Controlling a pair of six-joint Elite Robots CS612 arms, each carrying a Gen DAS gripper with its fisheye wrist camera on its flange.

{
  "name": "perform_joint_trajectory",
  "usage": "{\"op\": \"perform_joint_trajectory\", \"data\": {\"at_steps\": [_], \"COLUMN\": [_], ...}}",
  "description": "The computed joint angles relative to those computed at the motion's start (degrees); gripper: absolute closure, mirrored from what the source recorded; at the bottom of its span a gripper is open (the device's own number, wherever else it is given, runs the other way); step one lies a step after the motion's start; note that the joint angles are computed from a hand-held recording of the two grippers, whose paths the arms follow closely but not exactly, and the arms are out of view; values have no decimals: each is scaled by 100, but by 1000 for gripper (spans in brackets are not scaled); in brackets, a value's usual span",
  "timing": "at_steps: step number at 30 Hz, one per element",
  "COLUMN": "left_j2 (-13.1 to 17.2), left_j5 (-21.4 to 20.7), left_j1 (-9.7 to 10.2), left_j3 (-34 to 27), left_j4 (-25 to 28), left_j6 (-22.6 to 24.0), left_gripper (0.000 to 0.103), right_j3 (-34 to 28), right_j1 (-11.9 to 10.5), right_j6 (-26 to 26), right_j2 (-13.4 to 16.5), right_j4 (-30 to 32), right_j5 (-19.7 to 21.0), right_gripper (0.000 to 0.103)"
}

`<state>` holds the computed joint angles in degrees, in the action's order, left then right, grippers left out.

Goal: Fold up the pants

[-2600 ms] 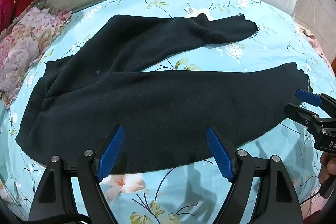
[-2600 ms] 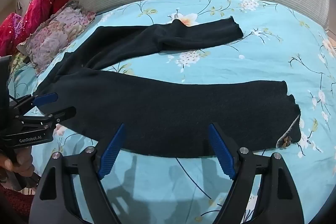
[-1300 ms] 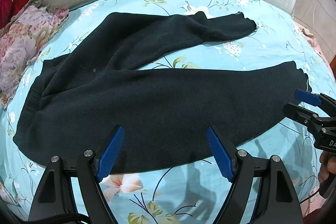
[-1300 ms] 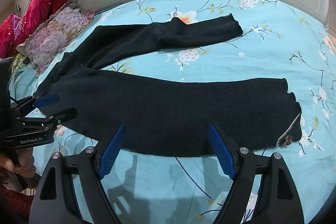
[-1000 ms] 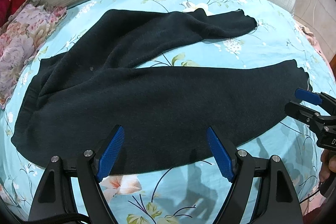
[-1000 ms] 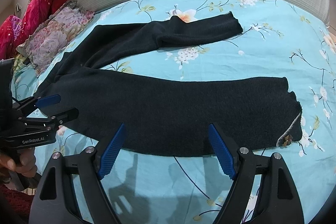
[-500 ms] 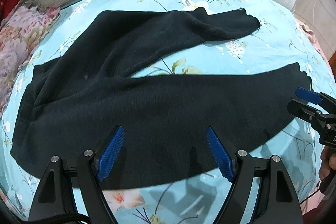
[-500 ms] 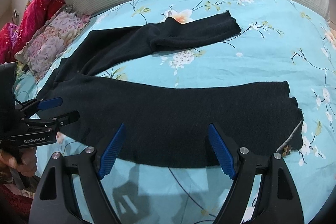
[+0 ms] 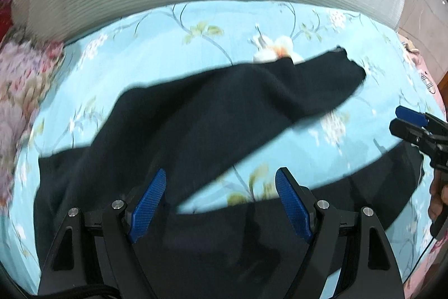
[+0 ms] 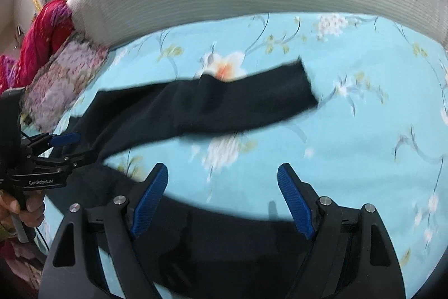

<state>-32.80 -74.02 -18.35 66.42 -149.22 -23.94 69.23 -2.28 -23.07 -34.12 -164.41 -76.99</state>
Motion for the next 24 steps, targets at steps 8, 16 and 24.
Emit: {"op": "perform_joint_trajectory", "data": {"at_steps": [8, 16, 24], "left_j2": [539, 1109, 1824], "left_j5": [-210, -520, -845], "left_j1": [224, 401, 570], "left_j3": [-1169, -2287, -3696], "left_j4": [576, 1197, 2268], "left_j6": [257, 468, 807], "left_gripper": [22, 22, 22], "right_j3": [-1502, -2979, -5031], "right_j1": [21, 2, -18], "right_j6": [401, 546, 563], "right_j2": [613, 1305, 2292], "right_j4": [1100, 1951, 3328], "right_j5": [-149, -299, -360], "right_gripper": [22, 22, 22]}}
